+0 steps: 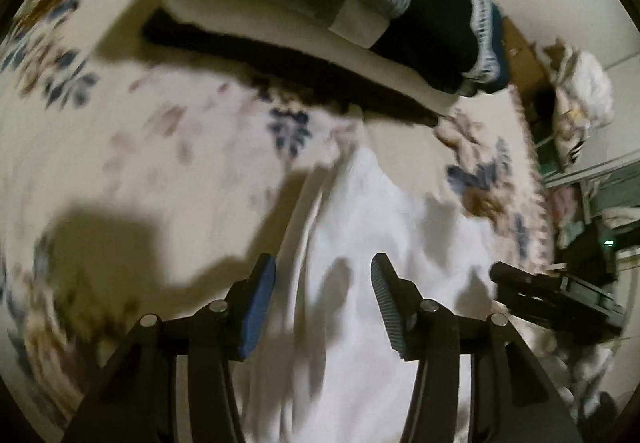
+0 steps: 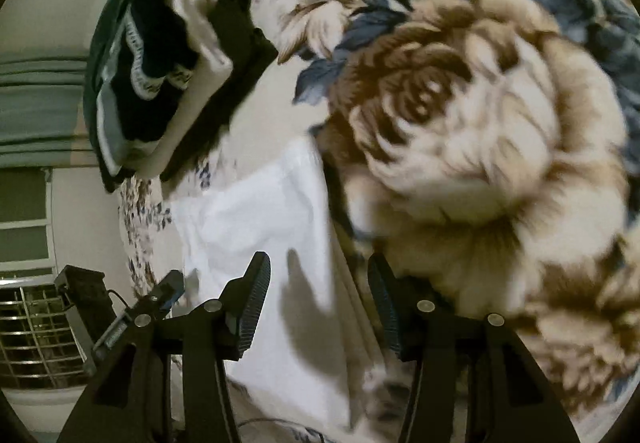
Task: Fold small clothes
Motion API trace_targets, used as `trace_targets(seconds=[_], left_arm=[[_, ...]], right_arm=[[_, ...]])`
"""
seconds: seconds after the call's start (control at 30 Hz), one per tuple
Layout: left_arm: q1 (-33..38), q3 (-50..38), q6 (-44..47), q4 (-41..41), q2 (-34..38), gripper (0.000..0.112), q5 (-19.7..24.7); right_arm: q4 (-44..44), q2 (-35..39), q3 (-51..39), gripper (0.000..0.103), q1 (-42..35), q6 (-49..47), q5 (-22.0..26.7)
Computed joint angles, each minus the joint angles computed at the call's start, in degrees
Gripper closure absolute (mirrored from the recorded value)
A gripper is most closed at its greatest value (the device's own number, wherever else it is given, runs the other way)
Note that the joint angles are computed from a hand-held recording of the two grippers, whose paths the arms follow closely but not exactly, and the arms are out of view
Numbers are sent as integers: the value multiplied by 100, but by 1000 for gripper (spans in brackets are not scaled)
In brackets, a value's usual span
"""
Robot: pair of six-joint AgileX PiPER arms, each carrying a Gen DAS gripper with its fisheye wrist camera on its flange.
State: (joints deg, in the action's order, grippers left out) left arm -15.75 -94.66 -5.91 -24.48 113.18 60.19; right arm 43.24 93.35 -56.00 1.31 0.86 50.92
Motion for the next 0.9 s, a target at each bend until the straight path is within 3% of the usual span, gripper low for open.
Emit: trace_targets(seconds=[0.03,0.1,0.17,0.27,0.4,0.57,0.67,0.73,0.77,0.8,0.9], left_arm=[[-40,-328,-54,108,263,65,81],[-129,-1143,-271,500,888,65,336],[-62,-1885,-300,557,1392,65,708],[121,-2027,-173,438,1319,65,876],[434,-668,152,40,222,65,572],[828,1585,468,-534,-1302,65,389],[686,2551,454,-796,-1845,65,157],[459,2946,402,-720,-2071,68,-117],[354,3050,356,-632,-2111,80,-238],[299,3095,314,-527,-2121,86,-319],[448,3097,319,-360,-2100,85,-371]], right_arm=[[-63,222,-172,50,57,68,-97],[-533,532,-497,60,178,581,-334],[-1283,751,-864,60,306,1302,-357],[-1489,685,-1048,60,220,1535,-207],[-1353,73,-706,58,98,1371,125],[-544,-1103,564,57,233,1102,485],[-150,-1520,1231,57,563,1143,486],[230,-1613,1637,57,749,971,267],[330,-1635,1801,59,857,990,117],[320,-1713,1944,73,969,1145,-67],[-154,-1894,2047,93,1161,1778,-312]])
